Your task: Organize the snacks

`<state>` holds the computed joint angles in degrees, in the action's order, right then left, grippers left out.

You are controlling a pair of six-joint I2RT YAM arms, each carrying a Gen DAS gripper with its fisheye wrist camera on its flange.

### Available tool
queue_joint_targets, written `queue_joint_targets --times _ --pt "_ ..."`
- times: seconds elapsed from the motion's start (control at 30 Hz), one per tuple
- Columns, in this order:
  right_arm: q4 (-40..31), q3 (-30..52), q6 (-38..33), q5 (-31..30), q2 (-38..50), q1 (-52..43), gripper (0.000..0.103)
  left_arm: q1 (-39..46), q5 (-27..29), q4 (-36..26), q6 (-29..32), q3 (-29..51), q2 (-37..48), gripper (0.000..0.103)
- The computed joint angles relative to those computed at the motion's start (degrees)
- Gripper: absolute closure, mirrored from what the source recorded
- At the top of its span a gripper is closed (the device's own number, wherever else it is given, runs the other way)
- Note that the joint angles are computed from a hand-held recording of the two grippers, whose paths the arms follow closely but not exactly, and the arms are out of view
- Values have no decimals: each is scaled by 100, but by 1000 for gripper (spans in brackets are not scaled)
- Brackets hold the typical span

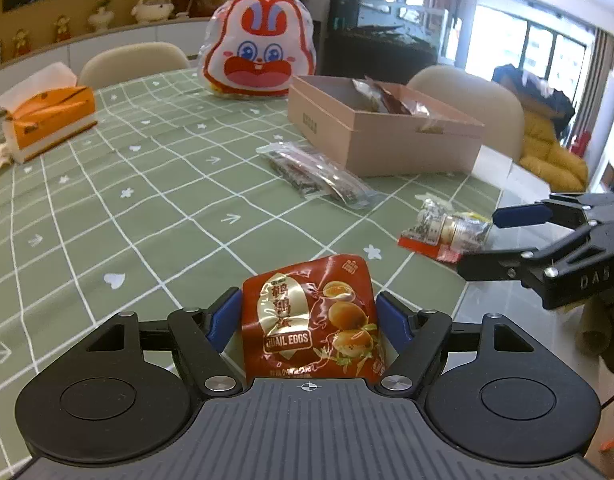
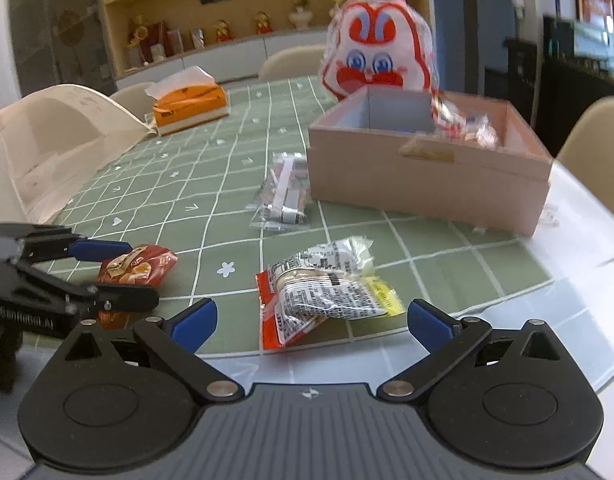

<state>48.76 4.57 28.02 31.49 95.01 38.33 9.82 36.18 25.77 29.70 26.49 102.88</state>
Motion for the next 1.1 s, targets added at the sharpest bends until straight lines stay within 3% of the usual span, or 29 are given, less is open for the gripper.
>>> queue_joint_targets --times 0.1,0.27,0.33,0.47,0.73,0.9,1.03,1.1 --pt "-604 226 -204 487 -96 136 1 79 149 4 -54 22 51 24" --pt "-993 539 -290 -730 -278 -744 1 61 115 166 -38 -72 53 24" --pt "-1089 719 -364 -877 -123 -832 1 32 68 219 -31 -100 46 24" --pt "-1419 976 -660 -250 150 -422 1 29 68 252 -36 -112 55 24" --pt "-2083 283 -344 346 -819 -521 1 22 37 301 -11 -133 66 24" --pt "-1424 -122 205 -938 -1167 -1258 2 -23 -24 353 -19 -155 62 24" --pt "-1036 316 509 -887 -474 -1013 2 -35 -52 373 -4 -171 55 24" --pt "-1300 818 567 -466 -26 -741 3 -42 -71 394 13 -185 57 24"
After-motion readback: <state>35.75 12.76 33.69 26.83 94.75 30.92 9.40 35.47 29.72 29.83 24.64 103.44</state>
